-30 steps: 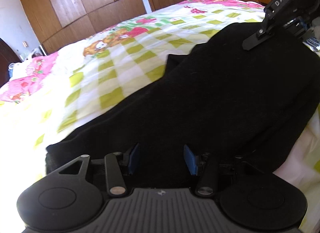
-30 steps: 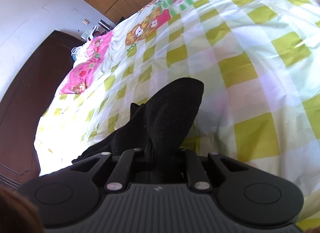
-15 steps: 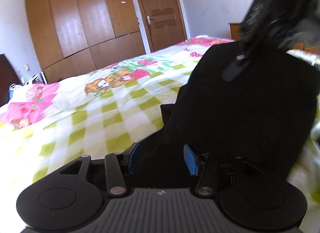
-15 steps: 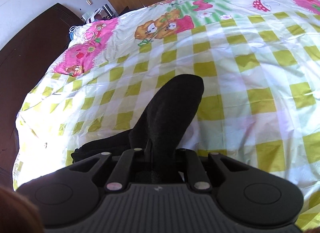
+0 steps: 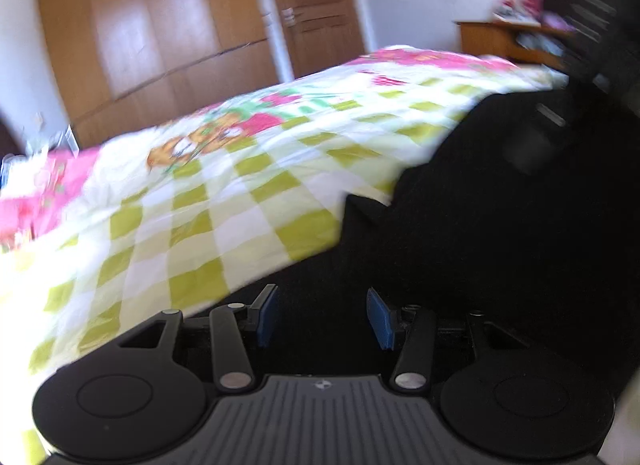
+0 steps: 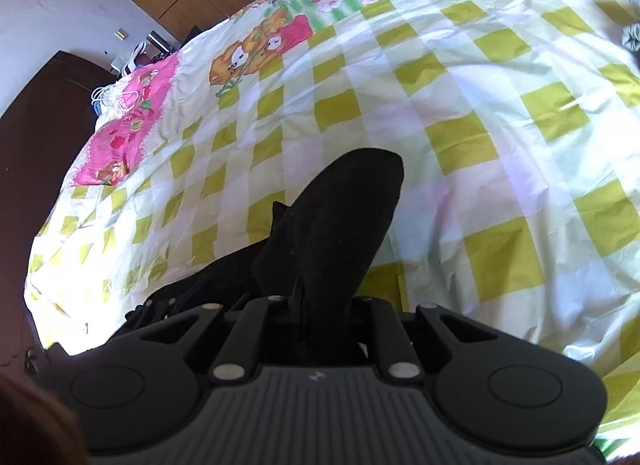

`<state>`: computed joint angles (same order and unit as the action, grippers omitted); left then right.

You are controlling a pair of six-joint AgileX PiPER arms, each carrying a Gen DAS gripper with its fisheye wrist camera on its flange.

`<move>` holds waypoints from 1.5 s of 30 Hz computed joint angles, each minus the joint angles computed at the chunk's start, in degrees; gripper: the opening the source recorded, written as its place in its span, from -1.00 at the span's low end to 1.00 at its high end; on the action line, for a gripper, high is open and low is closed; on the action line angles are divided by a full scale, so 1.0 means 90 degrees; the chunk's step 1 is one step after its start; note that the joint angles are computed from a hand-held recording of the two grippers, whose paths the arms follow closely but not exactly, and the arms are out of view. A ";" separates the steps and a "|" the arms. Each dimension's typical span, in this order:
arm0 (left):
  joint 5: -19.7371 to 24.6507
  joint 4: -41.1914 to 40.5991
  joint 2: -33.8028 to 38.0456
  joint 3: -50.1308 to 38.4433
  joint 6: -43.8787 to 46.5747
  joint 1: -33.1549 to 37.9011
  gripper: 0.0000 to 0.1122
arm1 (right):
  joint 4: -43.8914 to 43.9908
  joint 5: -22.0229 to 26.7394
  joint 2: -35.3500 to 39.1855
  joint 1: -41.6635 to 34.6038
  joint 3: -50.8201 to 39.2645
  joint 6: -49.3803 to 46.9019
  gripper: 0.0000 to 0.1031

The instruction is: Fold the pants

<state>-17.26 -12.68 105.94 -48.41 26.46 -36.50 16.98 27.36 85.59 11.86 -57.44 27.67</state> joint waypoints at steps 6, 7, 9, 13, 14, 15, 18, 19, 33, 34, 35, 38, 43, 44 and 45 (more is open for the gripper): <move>-0.0418 -0.1533 -0.0284 0.0681 0.1967 -0.0606 0.05 | 0.0446 -0.0140 -0.0056 -0.0051 0.0183 -0.0341 -0.77; -0.0342 -0.1466 -0.0448 0.0726 0.1689 -0.0524 0.05 | 0.0289 -0.0178 -0.0091 0.0003 0.0199 -0.0187 -0.77; -0.0504 -0.1598 -0.0677 0.0985 0.1896 -0.0496 0.05 | 0.0468 -0.0179 -0.0162 -0.0029 0.0203 -0.0276 -0.76; -0.0843 -0.1814 -0.1332 0.1785 0.2197 -0.0283 0.05 | 0.0038 0.0090 -0.0199 0.0136 -0.0118 0.0110 -0.76; -0.0988 -0.1792 -0.1425 0.1955 0.2202 -0.0211 0.05 | -0.0172 0.0169 -0.0168 0.0228 -0.0236 0.0295 -0.76; -0.1195 -0.1935 -0.1447 0.2127 0.2462 -0.0218 0.05 | -0.0438 0.0267 -0.0116 0.0341 -0.0373 0.0565 -0.76; -0.1334 -0.2047 -0.1164 0.2322 0.3162 -0.0217 0.05 | -0.1087 0.0590 0.0088 0.0633 -0.0817 0.1335 -0.76; -0.1474 -0.1908 -0.1064 0.2398 0.3110 -0.0231 0.04 | -0.1198 0.0695 0.0160 0.0698 -0.0969 0.1499 -0.76; -0.1549 0.1406 -0.0858 0.2533 -0.0374 0.0864 -0.07 | -0.2534 0.2502 0.2923 0.2549 -0.4993 0.2933 -0.75; -0.1587 0.1491 -0.0951 0.2641 -0.0446 0.0899 -0.07 | -0.2478 0.2628 0.3184 0.2580 -0.5297 0.2964 -0.75; -0.1642 0.1562 -0.0897 0.2625 -0.0511 0.0925 -0.07 | -0.2361 0.2772 0.3464 0.2592 -0.5619 0.3011 -0.75; -0.1738 0.1756 -0.0962 0.2719 -0.0756 0.0983 -0.06 | -0.2232 0.3315 0.4285 0.2670 -0.6646 0.3144 -0.69; -0.1958 0.2581 -0.1033 0.2835 -0.1545 0.1483 -0.01 | -0.2103 0.3940 0.4932 0.2759 -0.7639 0.2956 -0.52; -0.1967 0.2812 -0.1136 0.2937 -0.1801 0.1620 -0.01 | -0.2121 0.3900 0.4878 0.2760 -0.7584 0.2918 -0.49; -0.1997 0.3081 -0.1258 0.3058 -0.2106 0.1770 -0.01 | -0.2129 0.3833 0.4790 0.2751 -0.7483 0.2901 -0.47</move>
